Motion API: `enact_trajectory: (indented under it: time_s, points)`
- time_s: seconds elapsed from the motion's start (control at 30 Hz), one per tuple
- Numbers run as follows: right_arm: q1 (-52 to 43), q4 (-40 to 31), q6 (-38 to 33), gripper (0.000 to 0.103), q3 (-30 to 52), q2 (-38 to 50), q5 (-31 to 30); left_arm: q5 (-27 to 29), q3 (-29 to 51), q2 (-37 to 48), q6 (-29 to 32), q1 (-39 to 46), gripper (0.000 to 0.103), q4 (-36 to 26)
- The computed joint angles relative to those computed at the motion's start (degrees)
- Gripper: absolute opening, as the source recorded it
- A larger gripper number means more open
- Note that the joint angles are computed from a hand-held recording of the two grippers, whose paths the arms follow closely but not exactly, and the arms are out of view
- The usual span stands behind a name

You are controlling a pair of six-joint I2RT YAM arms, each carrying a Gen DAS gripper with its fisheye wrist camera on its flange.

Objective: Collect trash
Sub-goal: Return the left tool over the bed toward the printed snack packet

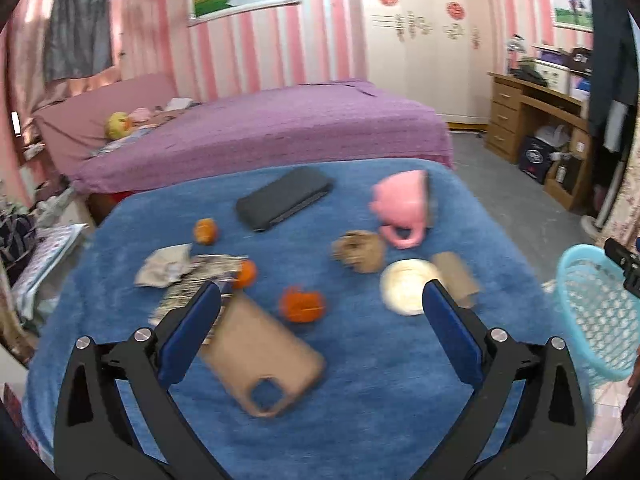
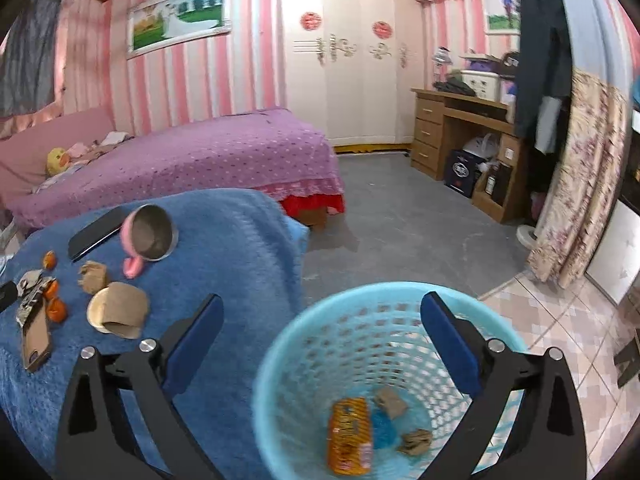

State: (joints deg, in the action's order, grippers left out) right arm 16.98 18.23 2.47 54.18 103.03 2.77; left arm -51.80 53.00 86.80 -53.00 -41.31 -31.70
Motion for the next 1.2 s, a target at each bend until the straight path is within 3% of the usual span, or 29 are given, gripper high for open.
enact_trajectory:
  time_s: [0.13,0.3,0.43,0.63,0.83,1.2]
  points:
    - [5.4,0.2,0.3,0.097,0.5,1.1,2.9,0.4,-7.5,-5.9,1.2,2.6,0.098,3.7]
    - [11.1,-0.2,-2.5,0.097,2.1,3.0,5.4,7.7,-15.3,-10.5,7.7,9.7,0.098,11.9]
    - [14.0,-3.0,-2.0,0.097,5.3,4.8,6.5,11.1,-18.6,-14.7,10.3,14.2,0.098,13.0]
    - [16.6,-6.3,0.1,0.098,10.2,5.8,6.3,10.7,-20.8,-18.1,12.6,17.0,0.098,13.3]
    - [16.8,-6.8,1.1,0.098,12.8,10.4,4.9,14.0,-22.5,-18.2,14.3,21.2,0.098,15.7]
    - [16.8,-7.3,-1.1,0.098,16.0,14.3,5.0,19.8,-23.3,-10.1,17.5,27.0,0.098,22.7]
